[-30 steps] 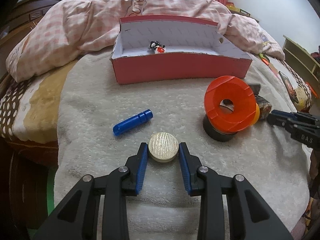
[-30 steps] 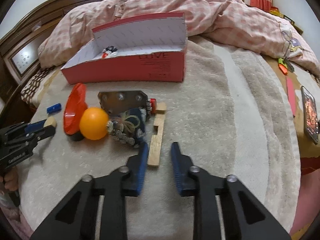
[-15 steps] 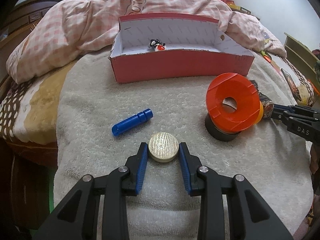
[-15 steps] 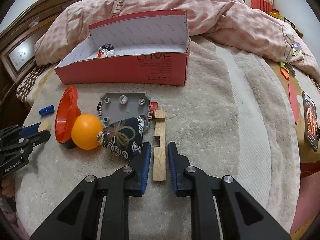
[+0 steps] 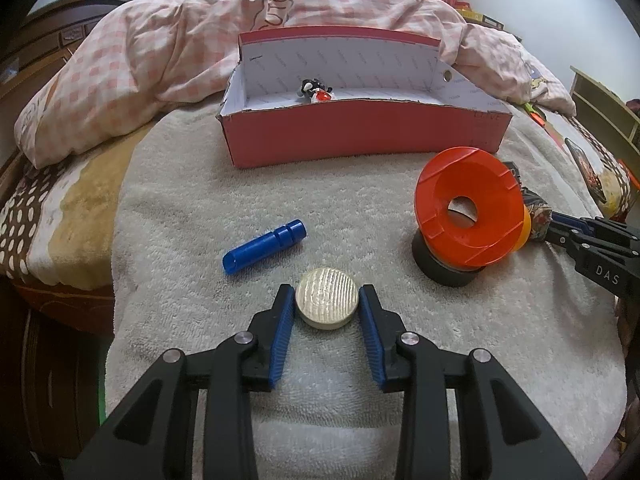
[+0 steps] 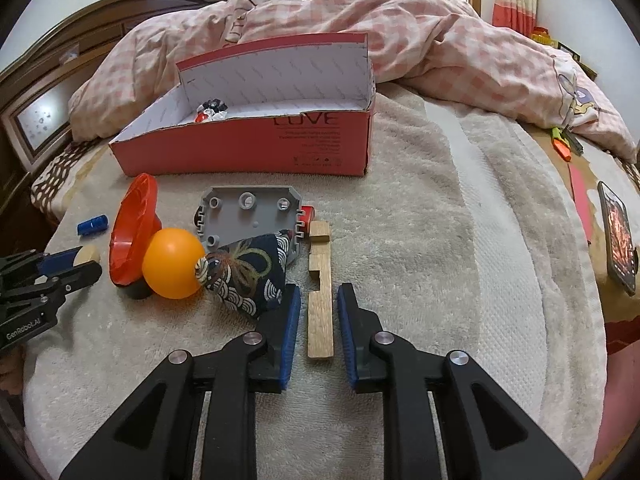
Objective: Organize objects
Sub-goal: 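Grasp the wooden block piece with the right tool while the left tool holds the disc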
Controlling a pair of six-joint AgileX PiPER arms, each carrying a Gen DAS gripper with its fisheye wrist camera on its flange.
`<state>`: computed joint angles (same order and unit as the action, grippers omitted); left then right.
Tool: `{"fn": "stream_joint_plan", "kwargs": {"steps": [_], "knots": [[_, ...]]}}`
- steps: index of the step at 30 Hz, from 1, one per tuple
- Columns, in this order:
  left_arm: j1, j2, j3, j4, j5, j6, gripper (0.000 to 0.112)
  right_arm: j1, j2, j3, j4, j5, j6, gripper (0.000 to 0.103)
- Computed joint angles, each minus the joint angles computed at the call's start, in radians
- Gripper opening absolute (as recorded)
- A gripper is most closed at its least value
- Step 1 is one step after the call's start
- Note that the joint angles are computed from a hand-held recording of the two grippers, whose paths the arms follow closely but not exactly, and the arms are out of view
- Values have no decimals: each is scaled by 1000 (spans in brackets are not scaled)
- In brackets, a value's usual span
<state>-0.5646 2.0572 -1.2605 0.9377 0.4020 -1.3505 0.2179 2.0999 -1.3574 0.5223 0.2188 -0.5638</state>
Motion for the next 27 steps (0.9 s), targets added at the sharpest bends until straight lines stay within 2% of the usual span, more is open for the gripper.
{"fn": "stream_joint_plan", "kwargs": {"steps": [3,5,8,12,17,19,22,27], "knots": [[2,-1,3,3,-7,-5,33,12,-2,5,-89,-16,82,21],[3,-2,5,10,-11,-11,34,12,-3,6,-88,-17,82,21],[1,-3,7,21,-9,-18,35,-1,-5,8,16,-4,-16,20],[0,-2,6,13,-6,-7,35,-15,-19,12,53,25,-39,15],[1,6,-26,-62,11,59,34,-37,-58,54,164,93,-125,14],[9,2,-28,-114,-12,103,34,-43,-80,84,227,119,-183,14],[8,1,-33,-177,-37,171,34,-37,-105,130,252,113,-214,14],[-28,27,-64,-96,30,122,34,-32,-98,132,284,92,-233,14]]}}
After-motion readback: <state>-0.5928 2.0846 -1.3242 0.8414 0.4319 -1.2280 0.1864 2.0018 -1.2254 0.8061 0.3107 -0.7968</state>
